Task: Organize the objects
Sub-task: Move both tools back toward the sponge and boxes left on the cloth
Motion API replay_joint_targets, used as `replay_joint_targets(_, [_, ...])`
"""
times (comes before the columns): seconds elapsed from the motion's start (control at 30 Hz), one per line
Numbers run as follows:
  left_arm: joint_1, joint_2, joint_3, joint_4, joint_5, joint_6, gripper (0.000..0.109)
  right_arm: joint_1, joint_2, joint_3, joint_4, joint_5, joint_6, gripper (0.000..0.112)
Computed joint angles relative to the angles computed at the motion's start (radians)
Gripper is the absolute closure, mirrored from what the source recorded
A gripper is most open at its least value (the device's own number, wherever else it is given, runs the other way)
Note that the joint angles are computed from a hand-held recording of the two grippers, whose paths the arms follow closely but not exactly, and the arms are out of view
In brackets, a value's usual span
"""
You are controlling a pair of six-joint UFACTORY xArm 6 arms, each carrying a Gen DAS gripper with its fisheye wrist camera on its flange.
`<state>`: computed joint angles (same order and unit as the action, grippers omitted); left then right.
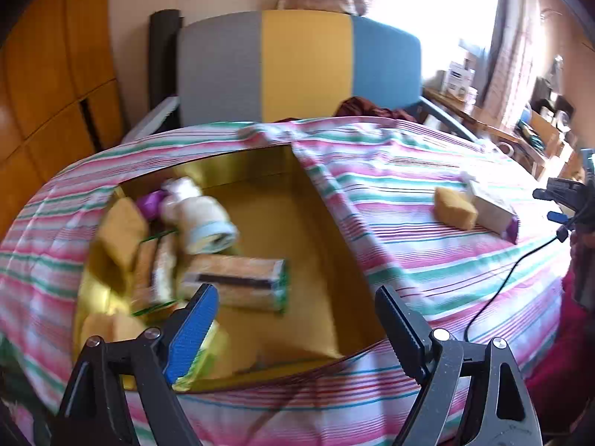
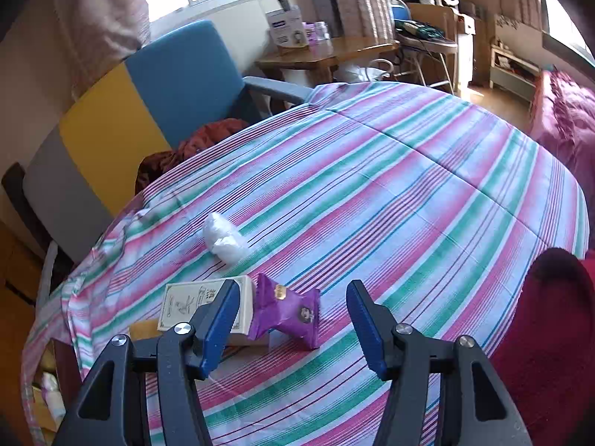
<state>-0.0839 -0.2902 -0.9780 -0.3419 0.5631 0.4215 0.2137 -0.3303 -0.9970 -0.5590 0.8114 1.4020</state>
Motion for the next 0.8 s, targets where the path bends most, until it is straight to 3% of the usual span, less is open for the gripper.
replay_joint_targets(0.43, [-0.174, 0.17, -0.178, 0.036, 0.05, -0.024, 0.02, -0.037, -0.019, 0.046, 0.109, -0.076, -0.034, 0.052])
replay_joint_targets(0.8, [-0.307, 0.405, -0.407, 0.056, 0.077, -0.031, 0.014, -0.045, -0.01, 0.054, 0.194, -0.13, -0.111, 0.052])
